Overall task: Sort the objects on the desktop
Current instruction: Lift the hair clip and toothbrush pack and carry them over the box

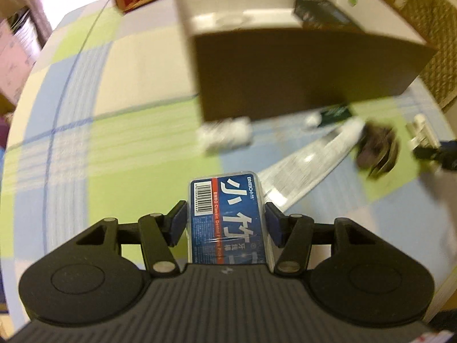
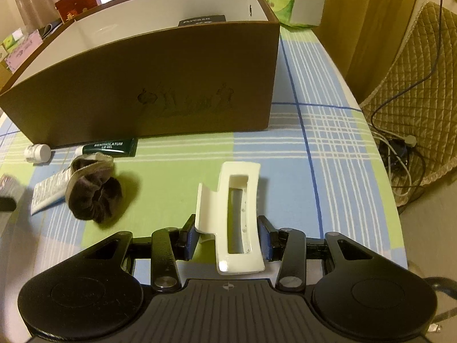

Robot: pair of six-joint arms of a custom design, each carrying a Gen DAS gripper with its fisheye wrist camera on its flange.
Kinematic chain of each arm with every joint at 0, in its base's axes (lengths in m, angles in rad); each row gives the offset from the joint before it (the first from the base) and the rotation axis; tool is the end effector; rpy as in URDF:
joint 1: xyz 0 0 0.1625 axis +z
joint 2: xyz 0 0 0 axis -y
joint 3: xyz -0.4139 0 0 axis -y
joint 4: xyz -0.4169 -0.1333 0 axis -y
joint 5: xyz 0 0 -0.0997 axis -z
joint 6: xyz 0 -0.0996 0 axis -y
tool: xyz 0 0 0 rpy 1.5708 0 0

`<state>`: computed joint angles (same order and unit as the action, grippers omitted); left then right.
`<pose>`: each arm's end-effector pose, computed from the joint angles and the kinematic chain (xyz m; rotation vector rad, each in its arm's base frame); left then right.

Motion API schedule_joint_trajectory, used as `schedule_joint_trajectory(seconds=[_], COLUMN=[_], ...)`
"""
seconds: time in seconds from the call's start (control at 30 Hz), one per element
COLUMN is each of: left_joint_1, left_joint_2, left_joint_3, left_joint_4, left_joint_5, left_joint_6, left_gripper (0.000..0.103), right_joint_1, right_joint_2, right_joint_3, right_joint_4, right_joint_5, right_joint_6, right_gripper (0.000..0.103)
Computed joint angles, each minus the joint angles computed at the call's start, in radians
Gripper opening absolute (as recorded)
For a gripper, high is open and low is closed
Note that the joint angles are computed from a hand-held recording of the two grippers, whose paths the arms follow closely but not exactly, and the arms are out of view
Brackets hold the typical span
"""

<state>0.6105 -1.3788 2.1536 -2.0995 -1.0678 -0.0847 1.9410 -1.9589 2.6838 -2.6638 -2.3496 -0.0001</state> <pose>-0.2667 -0.4079 0.1682 1.1707 2.3072 -0.0544 0.1582 -0.2325 0.2389 0.2586 -2.3651 0.6132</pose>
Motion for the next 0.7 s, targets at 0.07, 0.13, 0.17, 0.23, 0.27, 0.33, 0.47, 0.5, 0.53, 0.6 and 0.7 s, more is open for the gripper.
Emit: schedule_joint_trajectory(seconds=[0.07,0.13,0.17,0.23,0.27,0.33,0.47,0.5,0.53,0.6,0.7], left_joint_1=[0.012,0.020,0.025,0.034,0.038,0.039,0.028,0.026,0.023,0.015,0.001], left_joint_2=[-0.020,-0.033,-0.036,-0.034,-0.031,-0.026,-0.022,-0.021,-0.021,-0.027,-0.040], left_joint_3=[0.010,0.021,0.023,0.019,0.017,0.018,0.028,0.026,0.025,0.033,0.049], left_joint_4=[0.031,0.034,0.028,0.025,0.022,0.018,0.007,0.014,0.018,0.023,0.022], left_joint_5=[0.021,0.037,0.033,0.022,0.019,0.023,0.045,0.047,0.050,0.059,0.069], left_joint_6=[-0.020,-0.036,-0.036,-0.045,-0.051,-0.056,-0.055,-0.071,-0.081,-0.086,-0.077], left_gripper=[0.053,0.053,0.053,0.053,0.053,0.053,0.053,0.053,0.053,0.053,0.053], right_joint_1=[0.003,0.005,0.005,0.004,0.005,0.005,0.007,0.003,0.000,-0.007,-0.009], right_joint_2=[-0.007,-0.013,-0.015,-0.022,-0.024,-0.029,-0.042,-0.046,-0.049,-0.049,-0.024], right_joint_3=[0.000,0.000,0.000,0.002,0.002,0.003,0.008,0.007,0.006,0.006,0.005], right_joint_4=[0.014,0.029,0.032,0.037,0.039,0.046,0.050,0.057,0.064,0.057,0.025], right_joint_5=[0.001,0.003,0.004,0.007,0.007,0.009,0.003,0.004,0.006,0.007,-0.002], right_joint_6=[0.005,0.005,0.007,0.008,0.012,0.023,0.045,0.048,0.053,0.048,0.026], right_gripper=[0.040,0.040,0.040,0.040,0.040,0.046,0.069,0.069,0.069,0.069,0.069])
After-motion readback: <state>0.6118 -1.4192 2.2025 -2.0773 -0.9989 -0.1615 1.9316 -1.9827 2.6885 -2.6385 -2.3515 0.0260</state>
